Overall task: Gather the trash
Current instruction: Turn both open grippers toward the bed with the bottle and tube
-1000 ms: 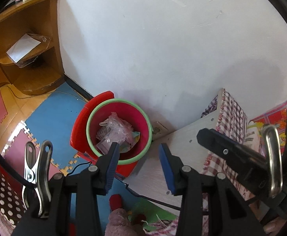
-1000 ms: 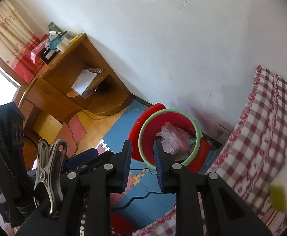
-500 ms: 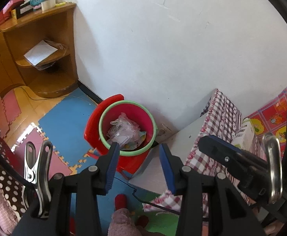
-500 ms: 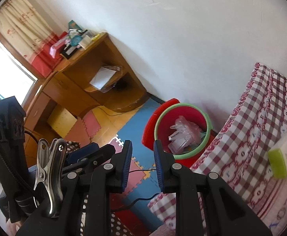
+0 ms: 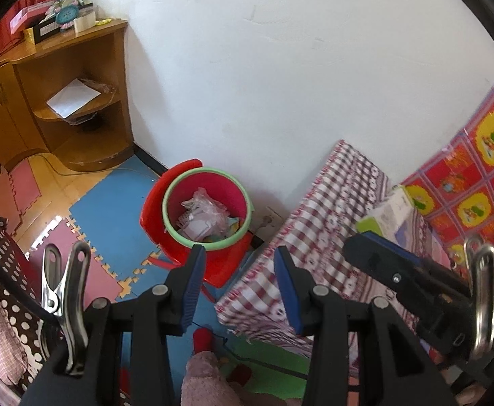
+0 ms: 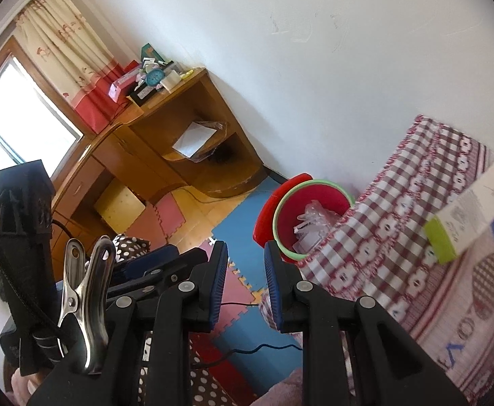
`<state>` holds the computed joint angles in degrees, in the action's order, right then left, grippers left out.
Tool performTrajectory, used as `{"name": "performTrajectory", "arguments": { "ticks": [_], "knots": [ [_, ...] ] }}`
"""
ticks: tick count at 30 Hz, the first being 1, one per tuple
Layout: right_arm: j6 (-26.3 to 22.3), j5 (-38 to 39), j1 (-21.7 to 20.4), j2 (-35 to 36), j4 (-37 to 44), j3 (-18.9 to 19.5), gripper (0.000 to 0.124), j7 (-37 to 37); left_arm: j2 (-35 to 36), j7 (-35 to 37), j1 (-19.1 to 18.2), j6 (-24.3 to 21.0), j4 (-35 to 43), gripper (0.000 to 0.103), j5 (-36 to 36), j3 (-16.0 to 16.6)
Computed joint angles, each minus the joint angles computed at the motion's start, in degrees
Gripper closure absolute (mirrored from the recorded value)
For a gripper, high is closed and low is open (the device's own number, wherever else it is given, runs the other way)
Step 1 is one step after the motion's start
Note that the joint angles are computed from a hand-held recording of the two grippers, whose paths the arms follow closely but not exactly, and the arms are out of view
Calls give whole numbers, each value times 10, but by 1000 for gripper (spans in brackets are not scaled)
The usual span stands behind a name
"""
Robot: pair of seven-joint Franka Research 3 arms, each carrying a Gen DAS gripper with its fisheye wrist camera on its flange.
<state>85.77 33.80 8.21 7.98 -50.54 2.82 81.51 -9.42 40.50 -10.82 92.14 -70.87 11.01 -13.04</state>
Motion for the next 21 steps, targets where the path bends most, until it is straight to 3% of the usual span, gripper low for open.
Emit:
{"name": "performTrajectory", "arguments": {
  "ticks": [10,21],
  "knots": [
    [-10,30,-36,-75,-73,-38,100,-43,69,-37,-53,-28,98,60,44,-42],
    [-38,37,-73,-89,-66,-74,100,-62,183,-39,-152,-92,271,59,102,-42]
  ]
}}
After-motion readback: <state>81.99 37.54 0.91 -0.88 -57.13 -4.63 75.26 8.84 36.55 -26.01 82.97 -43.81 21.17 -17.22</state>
